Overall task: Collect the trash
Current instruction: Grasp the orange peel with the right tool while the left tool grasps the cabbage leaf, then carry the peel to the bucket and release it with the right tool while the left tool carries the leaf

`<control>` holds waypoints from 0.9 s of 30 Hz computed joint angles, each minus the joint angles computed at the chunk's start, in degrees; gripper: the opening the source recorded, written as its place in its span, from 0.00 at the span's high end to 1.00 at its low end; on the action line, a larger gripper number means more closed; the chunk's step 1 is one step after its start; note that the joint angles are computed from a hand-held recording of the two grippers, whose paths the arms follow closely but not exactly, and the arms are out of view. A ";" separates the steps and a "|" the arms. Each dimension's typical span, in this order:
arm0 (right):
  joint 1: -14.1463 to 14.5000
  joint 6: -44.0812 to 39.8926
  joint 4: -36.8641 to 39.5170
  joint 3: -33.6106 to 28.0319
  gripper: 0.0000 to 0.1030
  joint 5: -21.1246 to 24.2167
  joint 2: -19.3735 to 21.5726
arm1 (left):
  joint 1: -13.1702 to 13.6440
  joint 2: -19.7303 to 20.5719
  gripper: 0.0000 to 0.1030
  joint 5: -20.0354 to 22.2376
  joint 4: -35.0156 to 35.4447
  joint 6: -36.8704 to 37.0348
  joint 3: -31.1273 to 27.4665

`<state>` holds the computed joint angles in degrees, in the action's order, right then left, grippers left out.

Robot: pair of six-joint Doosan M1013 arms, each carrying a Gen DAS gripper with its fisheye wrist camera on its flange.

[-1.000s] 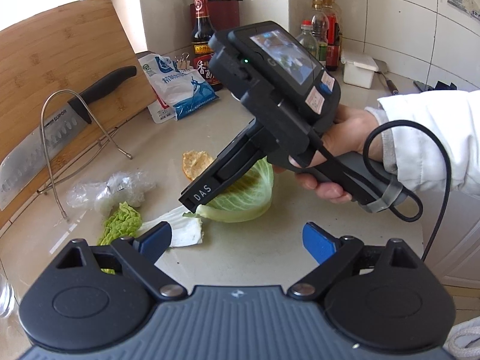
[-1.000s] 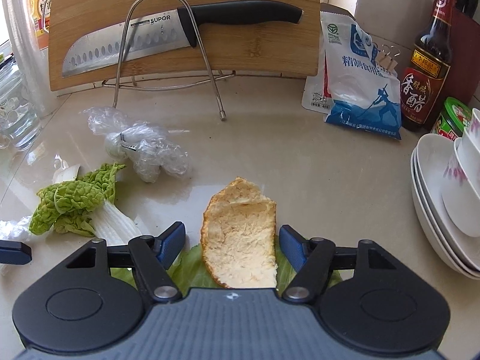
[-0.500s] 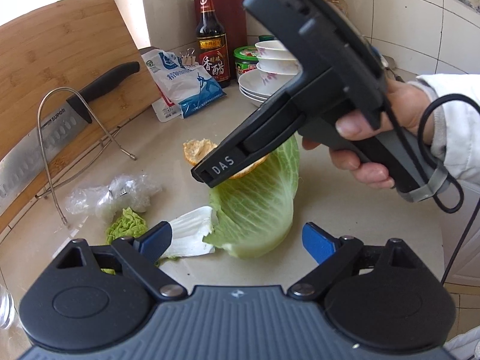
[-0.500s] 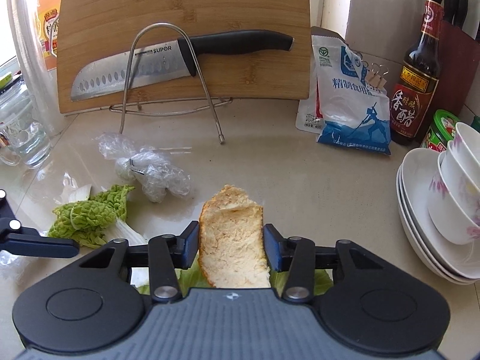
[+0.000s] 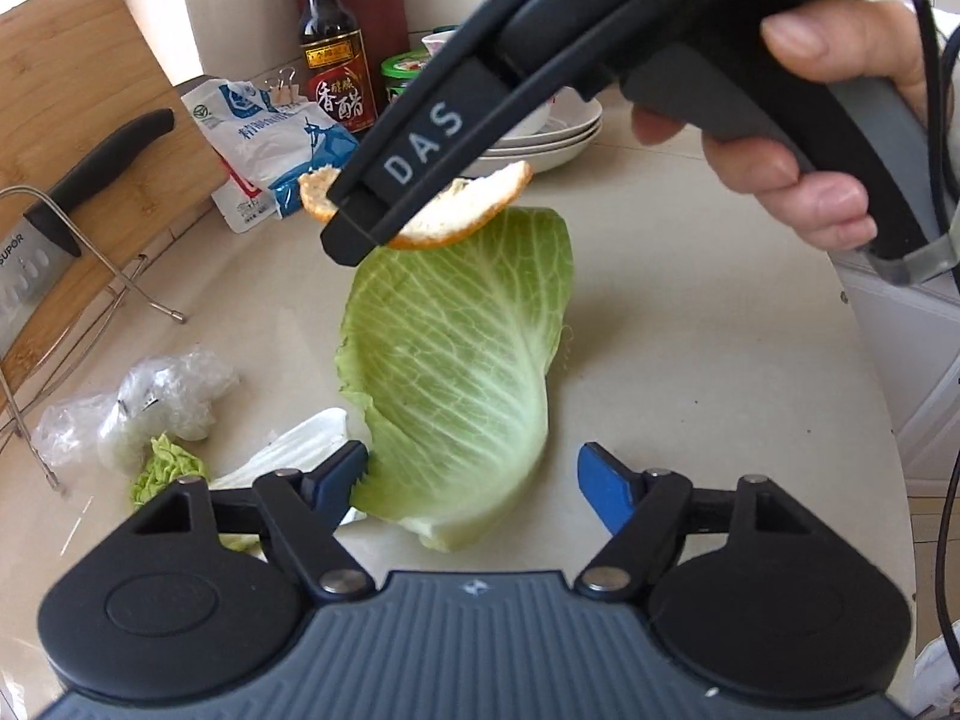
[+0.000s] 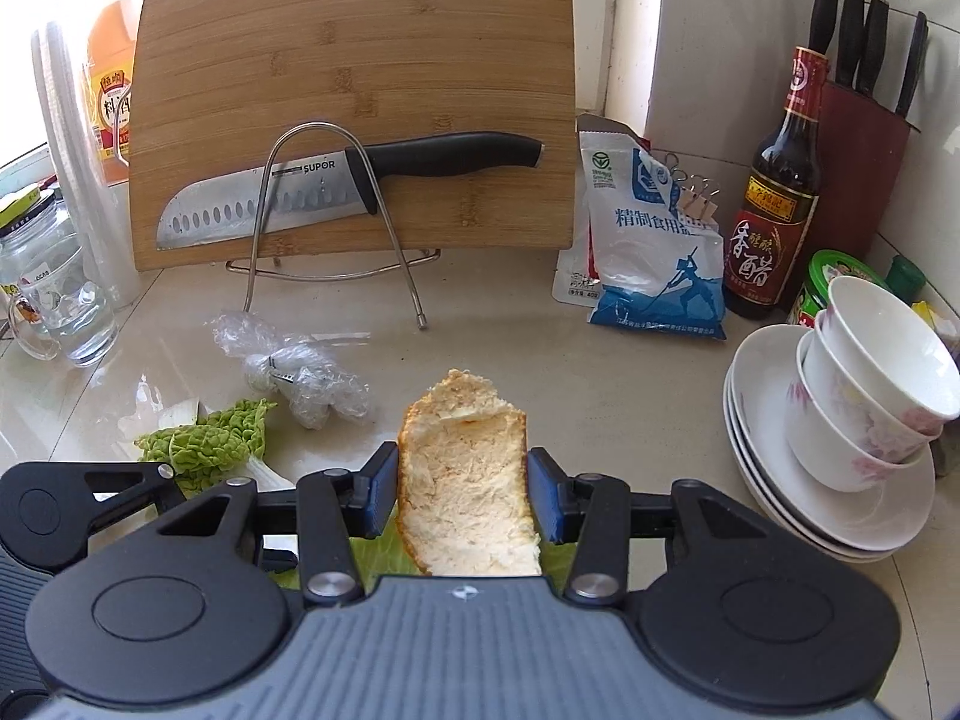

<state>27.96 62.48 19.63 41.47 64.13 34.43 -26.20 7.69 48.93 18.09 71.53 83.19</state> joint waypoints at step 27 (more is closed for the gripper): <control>-1.50 2.42 0.32 7.63 0.51 -5.01 -4.88 | 1.71 -0.10 0.58 1.58 -9.37 5.13 -0.98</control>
<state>26.46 64.90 19.95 49.09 59.12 29.55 -24.49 7.59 50.51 8.72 76.66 82.22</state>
